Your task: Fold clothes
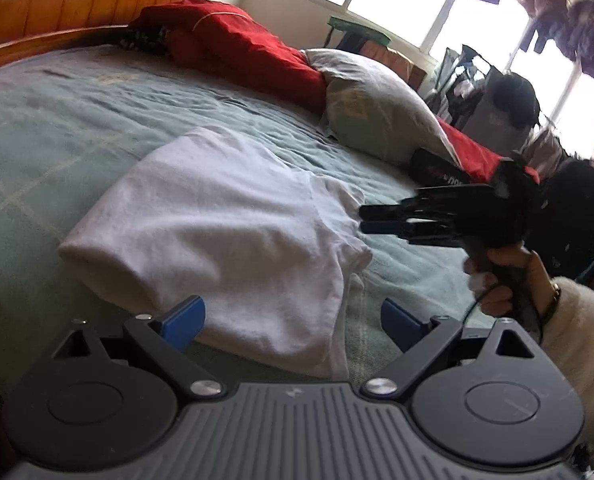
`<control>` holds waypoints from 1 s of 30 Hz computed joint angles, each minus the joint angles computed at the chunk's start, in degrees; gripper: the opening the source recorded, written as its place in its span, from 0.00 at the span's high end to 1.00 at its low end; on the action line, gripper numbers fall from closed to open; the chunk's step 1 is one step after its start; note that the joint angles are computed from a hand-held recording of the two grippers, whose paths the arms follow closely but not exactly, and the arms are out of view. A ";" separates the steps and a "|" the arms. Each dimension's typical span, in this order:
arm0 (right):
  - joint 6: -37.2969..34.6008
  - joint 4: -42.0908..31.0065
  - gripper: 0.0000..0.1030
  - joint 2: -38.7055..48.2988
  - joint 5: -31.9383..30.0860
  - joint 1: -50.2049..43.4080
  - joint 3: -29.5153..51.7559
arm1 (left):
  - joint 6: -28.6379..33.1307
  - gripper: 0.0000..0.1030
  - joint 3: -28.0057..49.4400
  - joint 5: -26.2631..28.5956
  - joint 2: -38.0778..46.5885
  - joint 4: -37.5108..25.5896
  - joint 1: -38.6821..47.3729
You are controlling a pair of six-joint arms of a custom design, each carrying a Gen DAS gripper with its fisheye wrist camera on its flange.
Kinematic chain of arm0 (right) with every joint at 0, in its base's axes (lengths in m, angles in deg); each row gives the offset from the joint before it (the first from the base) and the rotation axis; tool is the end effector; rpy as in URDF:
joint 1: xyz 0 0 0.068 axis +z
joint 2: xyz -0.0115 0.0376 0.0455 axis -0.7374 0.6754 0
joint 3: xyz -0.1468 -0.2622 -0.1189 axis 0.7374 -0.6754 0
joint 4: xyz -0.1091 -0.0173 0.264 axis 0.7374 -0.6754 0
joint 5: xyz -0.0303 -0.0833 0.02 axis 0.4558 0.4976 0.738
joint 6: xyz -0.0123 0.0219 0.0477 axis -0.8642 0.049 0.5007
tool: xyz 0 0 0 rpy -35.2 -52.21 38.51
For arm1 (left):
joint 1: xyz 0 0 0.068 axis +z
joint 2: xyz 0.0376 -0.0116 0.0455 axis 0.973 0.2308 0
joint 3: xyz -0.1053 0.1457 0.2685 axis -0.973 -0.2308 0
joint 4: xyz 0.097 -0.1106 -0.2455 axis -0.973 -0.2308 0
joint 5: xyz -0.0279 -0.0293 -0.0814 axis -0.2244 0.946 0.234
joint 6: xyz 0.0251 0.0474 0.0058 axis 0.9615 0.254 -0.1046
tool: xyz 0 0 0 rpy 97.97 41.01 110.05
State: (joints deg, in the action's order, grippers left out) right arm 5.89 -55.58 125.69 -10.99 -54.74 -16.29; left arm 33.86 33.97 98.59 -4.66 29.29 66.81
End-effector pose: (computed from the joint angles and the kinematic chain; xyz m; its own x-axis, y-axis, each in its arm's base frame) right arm 0.3730 -0.0187 0.1832 -0.8502 0.0916 -0.5184 -0.3439 0.6488 0.6788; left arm 0.1714 -0.0389 0.1938 -0.6682 -0.2363 -0.7055 0.1389 0.8919 -0.4303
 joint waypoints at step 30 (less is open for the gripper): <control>-25.81 -19.24 0.35 -17.40 2.44 3.19 -10.89 | 44.87 0.95 -0.73 -55.21 17.85 16.04 -39.85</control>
State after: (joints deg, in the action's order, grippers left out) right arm -19.92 -74.82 108.30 -8.55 -51.55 -27.18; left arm 78.73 33.23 43.38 13.20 45.33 26.96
